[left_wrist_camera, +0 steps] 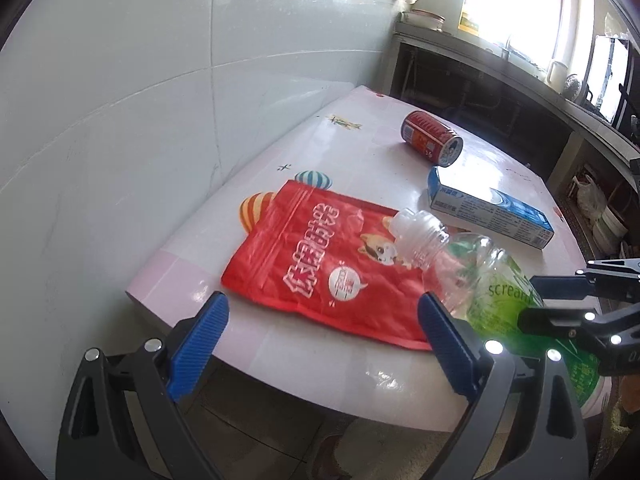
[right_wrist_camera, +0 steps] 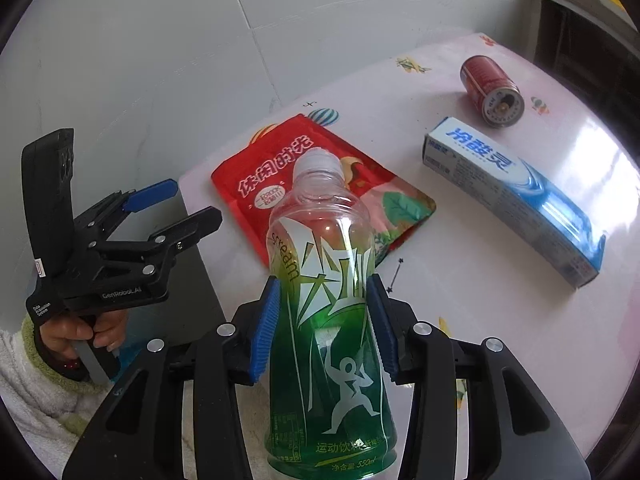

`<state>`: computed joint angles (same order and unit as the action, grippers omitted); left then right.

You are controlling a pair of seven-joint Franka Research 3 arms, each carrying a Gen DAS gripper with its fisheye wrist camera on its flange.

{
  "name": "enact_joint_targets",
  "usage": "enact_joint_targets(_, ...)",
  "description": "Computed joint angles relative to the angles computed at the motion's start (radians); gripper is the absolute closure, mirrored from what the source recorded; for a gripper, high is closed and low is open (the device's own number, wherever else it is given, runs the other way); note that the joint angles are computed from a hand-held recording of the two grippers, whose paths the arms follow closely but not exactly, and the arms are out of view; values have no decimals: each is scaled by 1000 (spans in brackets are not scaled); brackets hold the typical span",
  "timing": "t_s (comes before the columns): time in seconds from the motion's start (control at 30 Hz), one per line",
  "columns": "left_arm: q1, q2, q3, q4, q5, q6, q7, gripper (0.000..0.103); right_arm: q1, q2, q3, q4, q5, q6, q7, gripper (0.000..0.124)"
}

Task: Collect trash
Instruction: 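Reach the left tool to the blue toothpaste box while the right tool holds the bottle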

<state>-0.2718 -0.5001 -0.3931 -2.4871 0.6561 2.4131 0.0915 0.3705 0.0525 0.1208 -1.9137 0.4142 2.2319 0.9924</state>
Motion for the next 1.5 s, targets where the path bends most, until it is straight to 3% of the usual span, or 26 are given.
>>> enact_joint_targets(0.1, 33, 54, -30, 52, 77, -23, -6, 19, 2, 35, 2, 31, 8, -22, 18, 68)
enact_joint_targets(0.23, 22, 147, -1, 111, 79, -83, 46, 46, -11, 92, 3, 75, 73, -90, 19, 66)
enact_joint_targets(0.4, -4, 185, 60, 104, -9, -65, 98, 55, -10, 45, -1, 5, 65, -4, 37, 69)
enact_joint_targets(0.67, 5, 234, 48, 144, 61, -110, 96, 55, -47, -125, -33, -173, -6, 95, 155, 70)
enact_joint_targets(1.0, 16, 264, 81, 183, 89, -185, 119, 54, -125, -286, -74, -349, -29, 157, 317, 69)
enact_joint_targets(1.13, 21, 208, 69, 164, 138, -137, 59, 41, -147, -307, -84, -372, -31, 178, 367, 69)
enact_joint_targets(1.2, 21, 184, 70, 161, 177, -52, 60, 30, -153, -314, -89, -383, -28, 191, 378, 69)
enact_joint_targets(1.27, 5, 203, 104, 186, 133, 75, 178, 20, -152, -314, -96, -385, -7, 197, 374, 69)
enact_joint_targets(1.33, -29, 264, 148, 244, -6, 176, 395, 15, -150, -302, -100, -382, 15, 210, 367, 69)
enact_joint_targets(1.4, -53, 360, 161, 351, -138, 189, 602, 13, -151, -312, -110, -393, 40, 214, 353, 69)
enact_joint_targets(1.5, -52, 505, 138, 520, -206, 177, 793, 11, -158, -330, -128, -407, 78, 211, 328, 69)
